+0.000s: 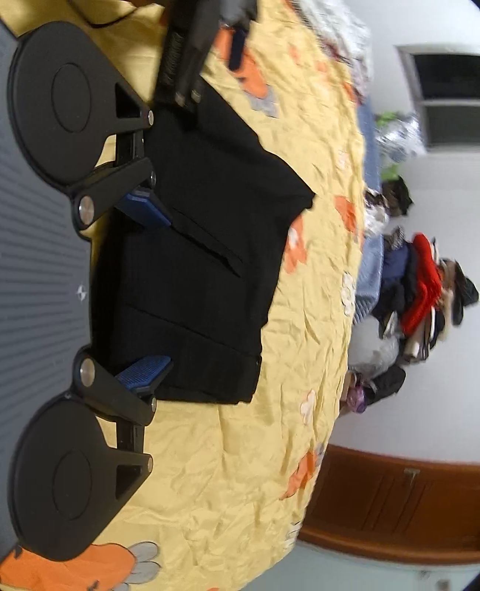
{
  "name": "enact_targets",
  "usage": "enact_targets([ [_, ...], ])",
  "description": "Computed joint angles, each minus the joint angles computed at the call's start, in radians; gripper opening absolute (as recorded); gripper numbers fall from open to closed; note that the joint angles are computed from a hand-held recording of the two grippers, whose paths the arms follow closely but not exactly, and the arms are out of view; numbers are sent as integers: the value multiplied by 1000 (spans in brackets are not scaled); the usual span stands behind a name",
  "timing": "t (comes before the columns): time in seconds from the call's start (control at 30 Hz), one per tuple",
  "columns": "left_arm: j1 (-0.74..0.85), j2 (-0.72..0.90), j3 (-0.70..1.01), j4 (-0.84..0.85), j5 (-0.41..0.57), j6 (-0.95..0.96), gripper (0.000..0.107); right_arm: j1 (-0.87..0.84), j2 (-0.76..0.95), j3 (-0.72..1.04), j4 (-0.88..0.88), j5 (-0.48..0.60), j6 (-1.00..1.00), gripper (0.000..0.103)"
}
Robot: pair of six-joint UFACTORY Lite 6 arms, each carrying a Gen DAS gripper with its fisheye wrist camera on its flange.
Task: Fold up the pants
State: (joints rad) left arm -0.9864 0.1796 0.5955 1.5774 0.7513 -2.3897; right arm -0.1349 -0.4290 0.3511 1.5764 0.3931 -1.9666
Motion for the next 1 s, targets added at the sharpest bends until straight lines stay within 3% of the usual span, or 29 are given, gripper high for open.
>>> enact_targets([
  [0.13,7,-136,-120,10,-32,-22,103,-4,95,18,88,-82,-125,85],
  [0.23,29,-282,-197,-64,-51,15,103,-96,-8,-19,-18,0,-31,85],
  [0.33,97,-438,-246,-103,-122,35,102,-190,-111,-67,90,28,-130,85],
  [0.4,156,-496,-236,-98,-211,67,102,-328,-36,-29,126,148,-160,85],
  [0.53,257,-358,-71,71,-364,38,103,-455,209,141,60,302,-68,85],
  [0.63,319,-108,161,105,-412,53,103,-364,283,204,119,284,-136,85],
  [0.73,393,89,353,126,-482,71,102,-328,490,381,12,415,44,82],
  [0.83,443,218,479,90,-489,146,103,-277,681,559,2,404,166,68],
  [0.93,469,339,599,-23,-444,315,103,-262,832,708,-40,395,290,46],
  [1.0,478,421,678,-107,-385,430,103,-259,895,773,-56,421,329,24],
])
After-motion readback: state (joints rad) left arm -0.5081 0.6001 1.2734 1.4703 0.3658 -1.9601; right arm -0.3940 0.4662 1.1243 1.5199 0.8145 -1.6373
